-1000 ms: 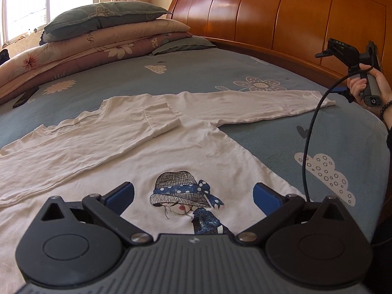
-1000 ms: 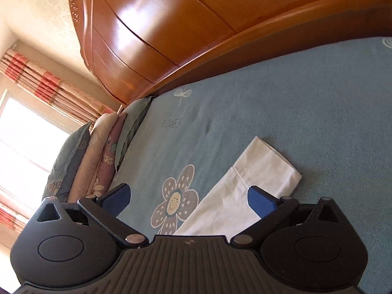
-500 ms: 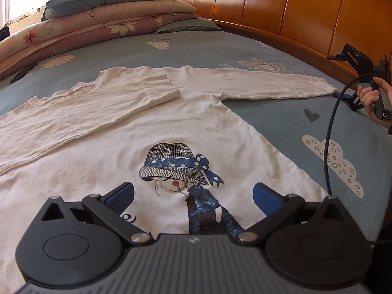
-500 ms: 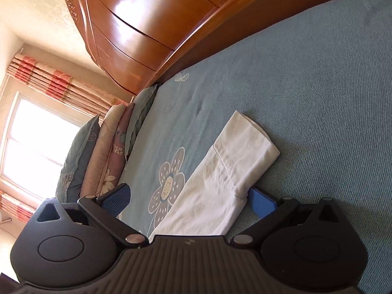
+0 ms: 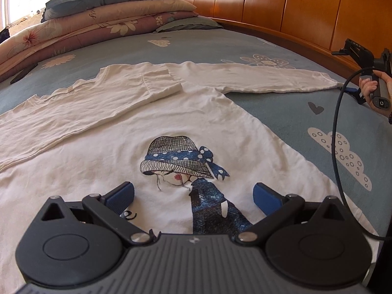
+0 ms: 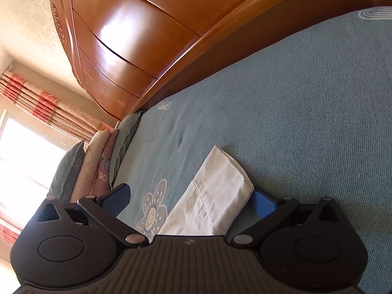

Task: Fold clothes
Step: 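Close the right gripper on the white sleeve cuff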

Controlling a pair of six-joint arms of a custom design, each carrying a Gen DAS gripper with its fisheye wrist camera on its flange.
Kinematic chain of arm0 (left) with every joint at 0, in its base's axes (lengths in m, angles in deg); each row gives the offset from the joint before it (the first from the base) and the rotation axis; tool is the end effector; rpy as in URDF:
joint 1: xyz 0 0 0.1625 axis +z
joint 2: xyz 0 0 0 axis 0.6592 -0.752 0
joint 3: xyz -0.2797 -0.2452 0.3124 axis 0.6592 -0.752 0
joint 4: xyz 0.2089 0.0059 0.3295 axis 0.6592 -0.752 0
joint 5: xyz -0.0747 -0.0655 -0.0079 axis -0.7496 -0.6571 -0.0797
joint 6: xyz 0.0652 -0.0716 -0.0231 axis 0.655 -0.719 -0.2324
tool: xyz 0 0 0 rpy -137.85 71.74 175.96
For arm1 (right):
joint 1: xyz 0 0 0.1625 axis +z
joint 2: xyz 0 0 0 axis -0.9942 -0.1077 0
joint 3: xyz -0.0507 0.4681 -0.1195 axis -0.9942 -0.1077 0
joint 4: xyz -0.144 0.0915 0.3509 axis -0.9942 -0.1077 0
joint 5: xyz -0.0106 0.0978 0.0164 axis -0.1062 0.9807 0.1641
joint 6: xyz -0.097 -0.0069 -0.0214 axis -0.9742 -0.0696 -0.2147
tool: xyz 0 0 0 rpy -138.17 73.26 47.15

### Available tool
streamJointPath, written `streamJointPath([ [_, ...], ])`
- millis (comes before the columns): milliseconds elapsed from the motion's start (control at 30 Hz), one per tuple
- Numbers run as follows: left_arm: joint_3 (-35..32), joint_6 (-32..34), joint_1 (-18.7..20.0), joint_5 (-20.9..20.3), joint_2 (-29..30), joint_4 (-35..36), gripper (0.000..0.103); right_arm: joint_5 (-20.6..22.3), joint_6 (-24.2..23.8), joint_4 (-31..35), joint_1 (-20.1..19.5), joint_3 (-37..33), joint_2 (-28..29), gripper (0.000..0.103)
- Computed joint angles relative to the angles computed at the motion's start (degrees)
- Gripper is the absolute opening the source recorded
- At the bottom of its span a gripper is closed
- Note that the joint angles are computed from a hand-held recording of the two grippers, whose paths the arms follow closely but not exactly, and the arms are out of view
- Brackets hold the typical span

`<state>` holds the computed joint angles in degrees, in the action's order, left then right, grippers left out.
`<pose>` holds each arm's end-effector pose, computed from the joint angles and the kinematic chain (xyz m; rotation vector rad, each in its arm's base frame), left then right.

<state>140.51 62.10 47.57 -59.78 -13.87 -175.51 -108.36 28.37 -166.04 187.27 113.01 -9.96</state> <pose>0.1456 -0.7878 0.4889 0.8334 2.3372 -0.8001 0.2924 -0.8695 0.0126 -0.7702 -2.3595 1.9044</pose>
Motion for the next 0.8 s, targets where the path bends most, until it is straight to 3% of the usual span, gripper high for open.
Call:
streamJointPath([
  [67, -0.2, -0.2, 0.1, -0.2, 0.1, 0.1, 0.102, 2.9, 0.2, -1.8, -0.5, 2.7, -1.2, 0.103],
  [233, -0.4, -0.4, 0.2, -0.5, 0.3, -0.3, 0.102, 17.7, 2.8, -4.9, -3.0, 13.1, -6.0, 0.103],
  [333, 0.1, 0.3, 0.1, -0.2, 0.4, -1.3, 0.102, 15.1, 1.8, 0.0, -2.4, 11.1, -5.8, 0.101],
  [467, 0.1, 0.3, 0.2, -0.3, 0.3, -1.2, 0.102, 5.7, -4.9, 9.8, -0.3, 0.8, -1.8, 0.093],
  [600, -0.3, 0.5, 0.4, -0.9, 0.3, -0.6, 0.102, 3.4, -9.2, 13.1, 0.2, -4.7, 0.7, 0.093],
  [633, -0.3, 0.6, 0.4, -1.0, 0.4, -0.7, 0.102, 2.6, -9.4, 13.8, 0.3, -5.0, 0.7, 0.089],
  [800, -0.4, 0.2, 0.3, -0.8, 0.4, -0.7, 0.102, -1.9, -8.0, 15.5, 0.7, -3.2, -0.4, 0.053],
])
